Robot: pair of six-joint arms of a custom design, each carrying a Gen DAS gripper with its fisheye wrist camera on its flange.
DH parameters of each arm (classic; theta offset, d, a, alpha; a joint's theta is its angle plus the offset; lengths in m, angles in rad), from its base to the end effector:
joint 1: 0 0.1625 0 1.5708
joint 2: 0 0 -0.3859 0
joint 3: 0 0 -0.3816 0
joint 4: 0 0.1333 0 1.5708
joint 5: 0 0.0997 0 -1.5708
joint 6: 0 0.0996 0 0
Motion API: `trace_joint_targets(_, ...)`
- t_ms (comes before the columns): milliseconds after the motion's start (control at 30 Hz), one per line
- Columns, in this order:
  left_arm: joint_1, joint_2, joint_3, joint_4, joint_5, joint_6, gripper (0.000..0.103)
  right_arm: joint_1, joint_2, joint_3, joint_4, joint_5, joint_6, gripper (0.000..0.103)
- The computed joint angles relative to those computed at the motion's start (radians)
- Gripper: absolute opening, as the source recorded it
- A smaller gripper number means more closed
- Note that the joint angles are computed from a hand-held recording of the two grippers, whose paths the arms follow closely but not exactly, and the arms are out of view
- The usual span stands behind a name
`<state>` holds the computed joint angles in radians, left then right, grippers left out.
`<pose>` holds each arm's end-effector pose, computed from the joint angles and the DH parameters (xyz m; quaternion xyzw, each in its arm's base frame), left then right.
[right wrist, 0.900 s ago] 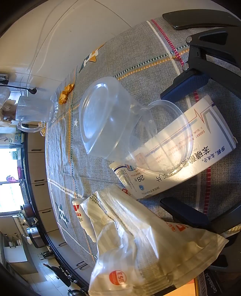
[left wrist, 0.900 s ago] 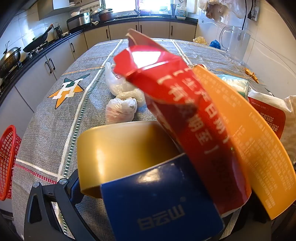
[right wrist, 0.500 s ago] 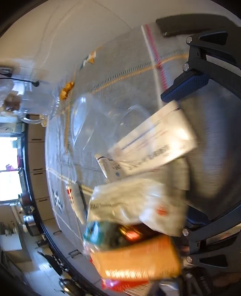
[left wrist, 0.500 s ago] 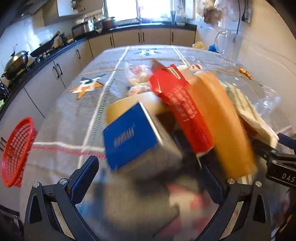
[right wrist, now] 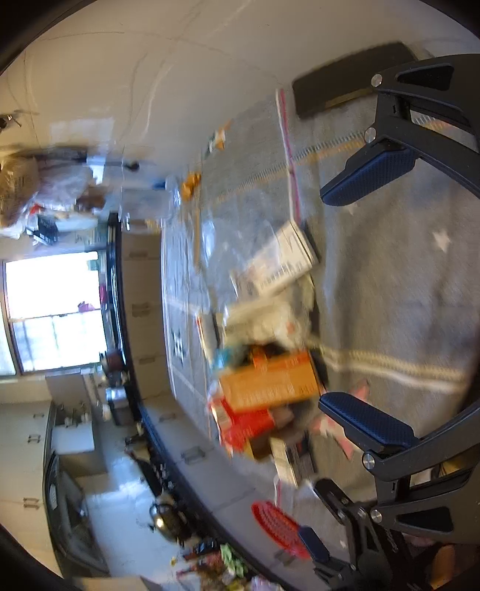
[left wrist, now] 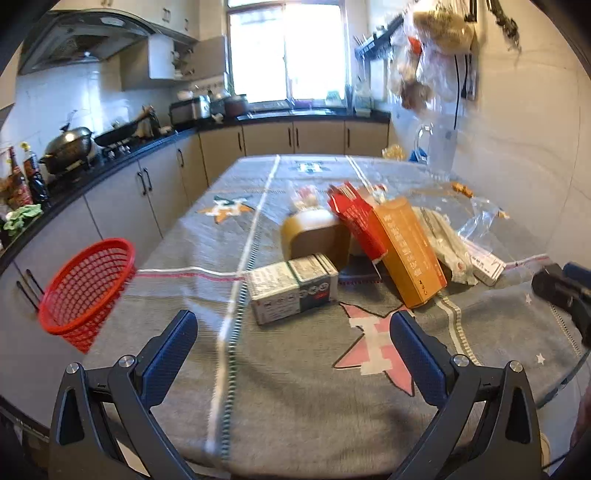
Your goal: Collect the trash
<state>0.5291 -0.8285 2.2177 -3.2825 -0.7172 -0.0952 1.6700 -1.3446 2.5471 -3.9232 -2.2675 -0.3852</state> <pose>-0.2791 -0.4045 0.0411 0.3504 0.8300 -0.3431 0.2657 0.1022 -0.3259 0.2423 0.0090 -0.8103 0.4651 0.3564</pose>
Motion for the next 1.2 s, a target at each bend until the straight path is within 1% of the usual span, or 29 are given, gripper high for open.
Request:
trace_joint_targets(67,-0.001,-0.013,0.010,0.001,0.010,-0.008,0.103,0.011,0.017,0.015,-0.011,-0.001,0.006,0.093)
trace_joint_targets(100,-0.002,-0.015,0.011,0.004,0.011,-0.019,0.103,0.011,0.012,0.025,-0.005,0.009,0.008,0.092)
trace_joint_targets(200,0.002,-0.015,0.016,-0.003,0.018,-0.020,0.103,-0.012,-0.011,0.049,0.012,0.082,0.043,0.091)
trace_joint_targets(233,0.001,-0.013,0.017,-0.005,0.021,-0.018,0.103,-0.016,-0.026,0.045,0.037,0.087,0.049,0.091)
trace_joint_targets(367,0.005,-0.008,0.021,-0.014,0.019,-0.001,0.103,-0.009,-0.011,0.034,0.048,0.093,0.047,0.091)
trace_joint_targets(433,0.007,-0.008,0.022,-0.009,0.019,-0.001,0.103,0.002,0.015,0.028,0.016,0.076,0.037,0.091)
trace_joint_targets(567,0.012,-0.012,0.026,0.001,0.018,-0.004,0.103,0.023,0.042,0.013,0.013,0.045,0.021,0.091)
trace_joint_targets(767,0.014,-0.014,0.028,0.006,0.021,-0.007,0.103,0.021,0.055,0.009,0.015,0.043,0.019,0.091)
trace_joint_targets(1000,0.015,-0.012,0.025,0.015,0.023,-0.006,0.103,0.025,0.068,-0.003,0.026,0.018,0.022,0.091)
trace_joint_targets(1200,0.017,-0.012,0.023,0.023,0.026,-0.010,0.103,0.031,0.078,-0.005,0.022,0.012,0.015,0.091)
